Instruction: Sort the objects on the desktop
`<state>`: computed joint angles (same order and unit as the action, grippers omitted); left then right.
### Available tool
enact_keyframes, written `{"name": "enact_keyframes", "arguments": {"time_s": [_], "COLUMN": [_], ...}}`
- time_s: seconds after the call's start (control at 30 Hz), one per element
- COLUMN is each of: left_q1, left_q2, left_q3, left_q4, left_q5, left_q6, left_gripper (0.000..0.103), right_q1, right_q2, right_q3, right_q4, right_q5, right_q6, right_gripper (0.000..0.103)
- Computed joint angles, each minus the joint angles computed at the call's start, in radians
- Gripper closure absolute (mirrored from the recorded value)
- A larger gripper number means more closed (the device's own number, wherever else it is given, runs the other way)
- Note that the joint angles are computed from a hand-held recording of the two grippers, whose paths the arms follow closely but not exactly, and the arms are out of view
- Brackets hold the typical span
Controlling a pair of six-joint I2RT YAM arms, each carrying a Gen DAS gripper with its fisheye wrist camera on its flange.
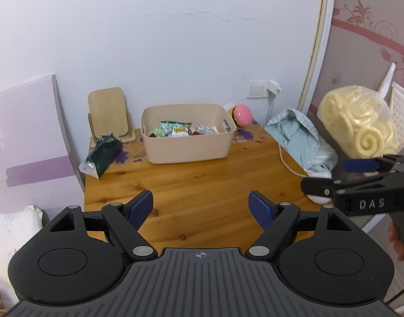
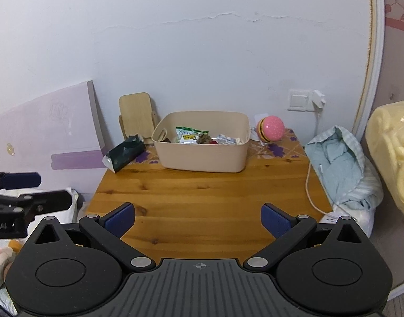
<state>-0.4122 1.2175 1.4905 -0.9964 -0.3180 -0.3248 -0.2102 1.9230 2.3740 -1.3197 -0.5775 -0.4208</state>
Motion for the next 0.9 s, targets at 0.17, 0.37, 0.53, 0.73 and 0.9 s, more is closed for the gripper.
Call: {"name": "enact_keyframes", "arguments": {"time_s": [0.17,0.37,0.53,0.73,0.9], "left_q1": [-0.01,0.011,0.04,0.089,0.105], "left_q2": [-0.024,-0.049,-0.057,-0.052,-0.056], "left_q3": [0.004,0.008,0.007,0.002,-0.004], "left_q4": [-0.036,-0.055,-0.058,-0.059,-0.049], "left_q5": [0.004,0.036,0.061,0.109,0.103], "left_q6": [-0.033,-0.055,-0.052,-0.036,-0.028], "left_gripper": [0.022,0.022,0.022,0.022,0.022], "right_q1": [-0.021,-0.033,-0.027,-0.013,-0.01], "right_q2": [-0.02,-0.025,-0.029,-0.027,-0.02], "right_q3": [-0.009,0.002,-0.008,-0.01,-0.01], "right_q4": [-0.017,-0.042,-0.038,-0.03,-0.022], "right_q5": [-0.009,-0.017,-0.002,0.009,0.011], "right_q6": [-0.013,-0.031,-0.022,-0.011,-0.009], "right_gripper": [0.0,0.0,0.0,0.0,0.0]}}
